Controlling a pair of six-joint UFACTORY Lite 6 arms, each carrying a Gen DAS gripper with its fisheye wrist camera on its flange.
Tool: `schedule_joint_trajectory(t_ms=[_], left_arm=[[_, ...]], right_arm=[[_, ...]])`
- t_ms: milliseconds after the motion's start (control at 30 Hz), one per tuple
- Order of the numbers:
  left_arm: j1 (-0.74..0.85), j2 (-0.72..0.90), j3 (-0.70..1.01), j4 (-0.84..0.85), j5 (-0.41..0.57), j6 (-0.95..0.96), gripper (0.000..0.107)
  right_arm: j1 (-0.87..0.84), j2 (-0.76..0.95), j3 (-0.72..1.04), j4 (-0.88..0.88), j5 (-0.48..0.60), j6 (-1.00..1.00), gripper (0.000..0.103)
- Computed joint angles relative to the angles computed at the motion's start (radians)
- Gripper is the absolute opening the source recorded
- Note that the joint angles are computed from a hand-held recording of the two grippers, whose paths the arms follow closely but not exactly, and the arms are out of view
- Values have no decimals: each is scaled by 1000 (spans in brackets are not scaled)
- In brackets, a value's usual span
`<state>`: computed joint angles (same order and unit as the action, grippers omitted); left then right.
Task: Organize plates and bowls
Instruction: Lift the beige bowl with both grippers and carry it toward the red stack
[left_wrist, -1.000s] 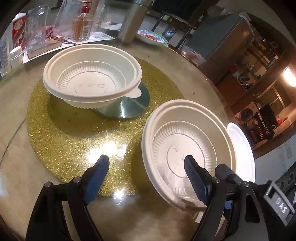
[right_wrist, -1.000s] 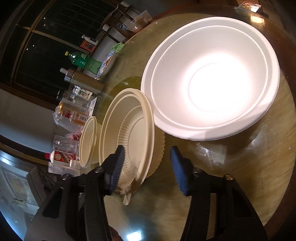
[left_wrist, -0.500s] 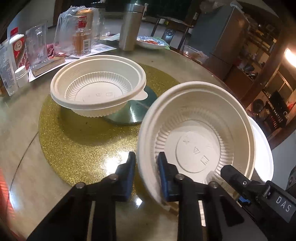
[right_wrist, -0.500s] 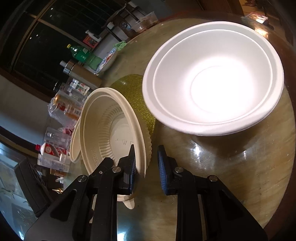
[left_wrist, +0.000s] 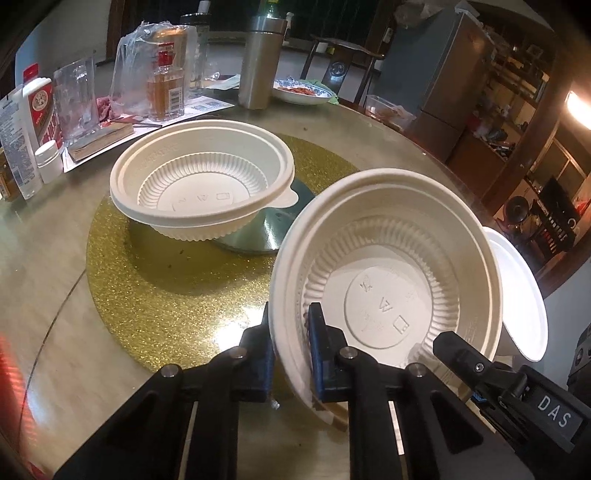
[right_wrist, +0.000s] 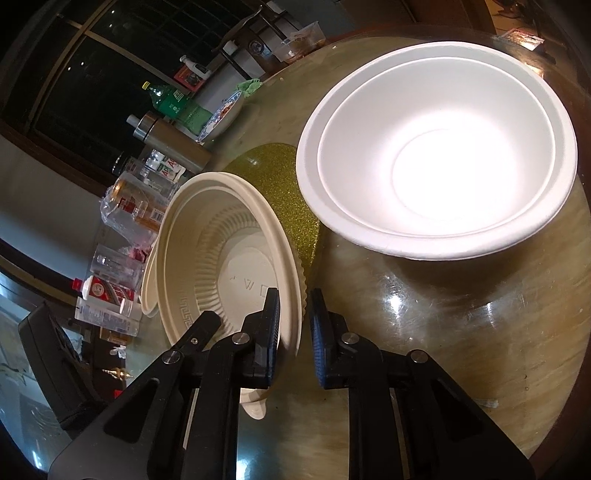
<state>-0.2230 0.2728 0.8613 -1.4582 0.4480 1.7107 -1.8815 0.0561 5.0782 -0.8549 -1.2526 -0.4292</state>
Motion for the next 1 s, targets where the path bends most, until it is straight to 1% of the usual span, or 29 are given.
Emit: schedule_joint_trajectory(t_ms=[400,567,700,1000], left_arm=[[8,-36,-25,-18,3,14,12],[6,-52,-39,-40,-3,39,12],[7,-66,-49,-51,0,51,12],[1,-82,-64,-82,-13,83,12]], right_arm=[[8,16,8,-5,-9,-7,10],[5,21,8,4,-2,-17,9],[15,21,0,-2,-22,-16,9],[11,23,11,-13,-5,-2,9]])
